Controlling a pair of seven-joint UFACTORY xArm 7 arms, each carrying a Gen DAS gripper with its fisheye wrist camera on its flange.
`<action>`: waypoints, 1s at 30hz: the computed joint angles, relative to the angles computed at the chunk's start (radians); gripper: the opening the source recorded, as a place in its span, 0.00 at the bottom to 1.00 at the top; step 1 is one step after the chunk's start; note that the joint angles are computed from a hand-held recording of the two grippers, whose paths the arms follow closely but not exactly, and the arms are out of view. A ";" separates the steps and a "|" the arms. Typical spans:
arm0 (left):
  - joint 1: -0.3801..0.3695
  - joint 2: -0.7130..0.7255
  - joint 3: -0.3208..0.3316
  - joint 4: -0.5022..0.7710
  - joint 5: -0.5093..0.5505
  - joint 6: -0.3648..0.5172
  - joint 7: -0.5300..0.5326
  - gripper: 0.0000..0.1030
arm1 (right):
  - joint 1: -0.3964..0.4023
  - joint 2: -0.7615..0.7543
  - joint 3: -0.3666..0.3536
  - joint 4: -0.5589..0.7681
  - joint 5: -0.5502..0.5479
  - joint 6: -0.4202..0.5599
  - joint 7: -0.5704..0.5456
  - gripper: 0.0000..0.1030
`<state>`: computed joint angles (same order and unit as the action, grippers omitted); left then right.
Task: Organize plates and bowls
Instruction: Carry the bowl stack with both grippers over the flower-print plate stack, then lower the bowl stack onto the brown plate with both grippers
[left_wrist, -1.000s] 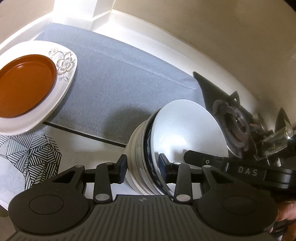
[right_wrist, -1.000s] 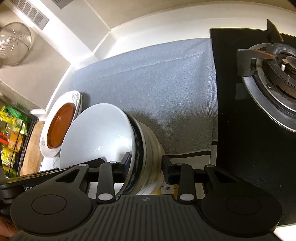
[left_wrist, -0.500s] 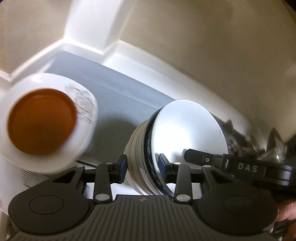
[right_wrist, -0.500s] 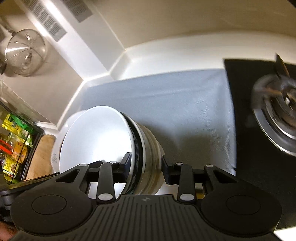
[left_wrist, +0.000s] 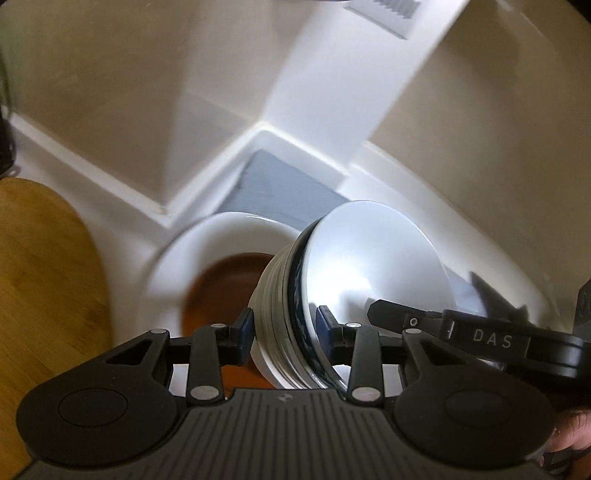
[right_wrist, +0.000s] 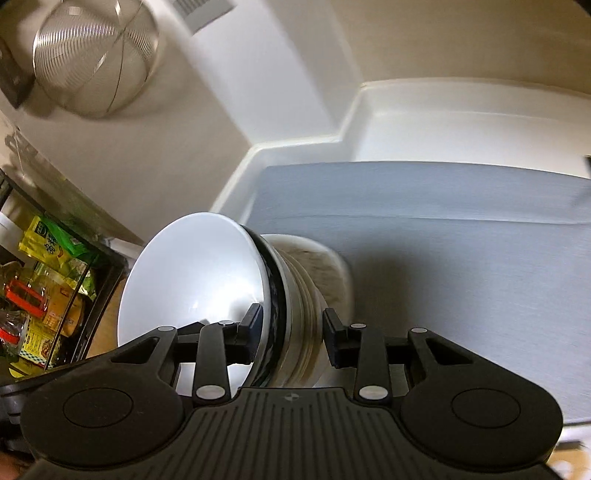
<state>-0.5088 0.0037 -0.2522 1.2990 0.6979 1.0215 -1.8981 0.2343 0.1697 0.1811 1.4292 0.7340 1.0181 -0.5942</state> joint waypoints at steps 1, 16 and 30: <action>0.006 -0.013 0.006 -0.024 -0.010 -0.015 0.003 0.39 | 0.013 0.011 0.006 0.004 -0.011 -0.009 0.022 0.35; 0.115 -0.100 0.012 -0.214 -0.085 -0.228 0.074 0.39 | 0.066 0.044 0.034 -0.012 -0.095 -0.085 0.140 0.35; 0.122 -0.167 -0.038 -0.243 0.015 -0.179 0.053 0.56 | 0.080 0.004 0.025 -0.032 -0.181 -0.083 0.151 0.43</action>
